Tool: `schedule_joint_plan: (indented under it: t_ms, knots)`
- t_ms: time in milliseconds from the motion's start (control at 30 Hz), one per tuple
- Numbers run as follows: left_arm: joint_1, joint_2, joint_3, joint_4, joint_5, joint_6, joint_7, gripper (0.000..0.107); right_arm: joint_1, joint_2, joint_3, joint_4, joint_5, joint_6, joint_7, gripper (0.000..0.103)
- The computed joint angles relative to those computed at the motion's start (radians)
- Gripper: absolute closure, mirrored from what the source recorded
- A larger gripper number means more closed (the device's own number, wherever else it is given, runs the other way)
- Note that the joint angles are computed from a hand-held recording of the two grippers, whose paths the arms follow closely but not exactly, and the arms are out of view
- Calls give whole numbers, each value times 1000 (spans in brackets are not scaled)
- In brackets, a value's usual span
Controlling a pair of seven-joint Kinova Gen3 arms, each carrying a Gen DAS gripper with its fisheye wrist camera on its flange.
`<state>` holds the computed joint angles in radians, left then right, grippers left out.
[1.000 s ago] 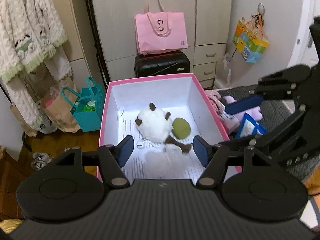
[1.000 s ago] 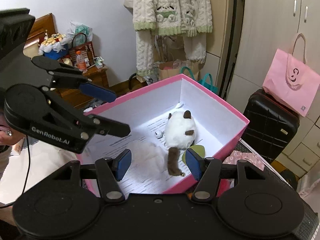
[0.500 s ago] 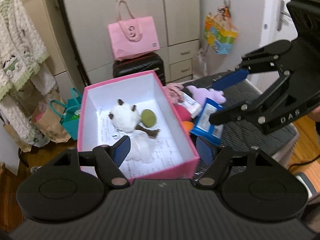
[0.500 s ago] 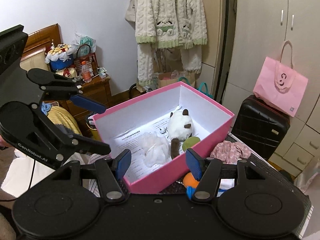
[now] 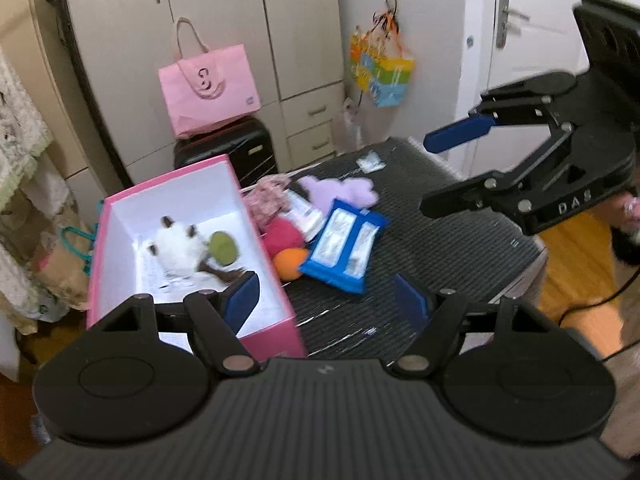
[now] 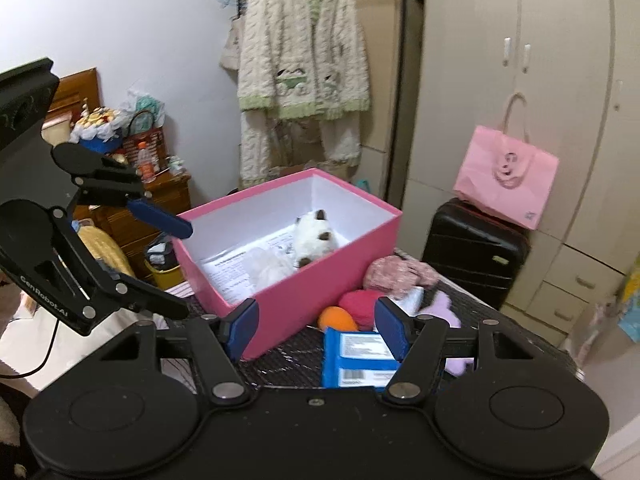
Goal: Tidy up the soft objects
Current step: 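Withdraw the left gripper from the box toward the blue wet-wipes pack, then close the left gripper on the blue wet-wipes pack while the right gripper closes on it too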
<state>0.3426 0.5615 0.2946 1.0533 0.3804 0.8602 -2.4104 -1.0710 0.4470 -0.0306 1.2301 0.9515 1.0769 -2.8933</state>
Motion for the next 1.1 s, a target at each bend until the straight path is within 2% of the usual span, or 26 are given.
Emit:
schedule_joint_plan:
  t_ms: [200, 300, 400, 433, 567, 633, 700, 767, 800, 900, 967, 1100]
  knots:
    - [-8, 16, 50, 66, 87, -66, -39, 30, -31, -59, -9, 142, 86, 18, -194, 31]
    - [5, 31, 57, 88, 106, -100, -23, 30, -5, -79, -35, 201, 96, 3, -274, 30]
    - [-17, 37, 91, 130, 158, -144, -42, 30, 42, -109, -57, 275, 80, -52, -357, 30]
    - [-18, 34, 97, 150, 170, -172, -45, 30, 52, -114, -64, 294, 78, -63, -381, 30]
    - [-5, 19, 119, 247, 177, -334, -32, 30, 165, -128, -183, 388, 149, -94, -492, 30]
    - [3, 29, 141, 278, 135, -416, 20, 30, 158, -132, -157, 446, 203, -134, -574, 30]
    - [17, 43, 146, 309, 135, -497, 27, 30, 103, -136, -70, 498, 244, -176, -655, 29]
    - [50, 51, 121, 335, 163, -578, -6, 30, 72, -124, -11, 532, 275, -192, -736, 27]
    - [75, 57, 101, 344, 160, -619, -1, 30, 80, -114, -9, 547, 301, -195, -777, 27]
    - [143, 87, 42, 328, 96, -667, 99, 31, 174, -95, -80, 584, 375, -220, -859, 27]
    - [183, 113, 9, 308, 62, -693, 178, 34, 214, -90, -82, 602, 402, -283, -883, 27]
    - [314, 138, -128, 319, 49, -841, 291, 34, 268, -87, -88, 600, 418, -380, -872, 27]
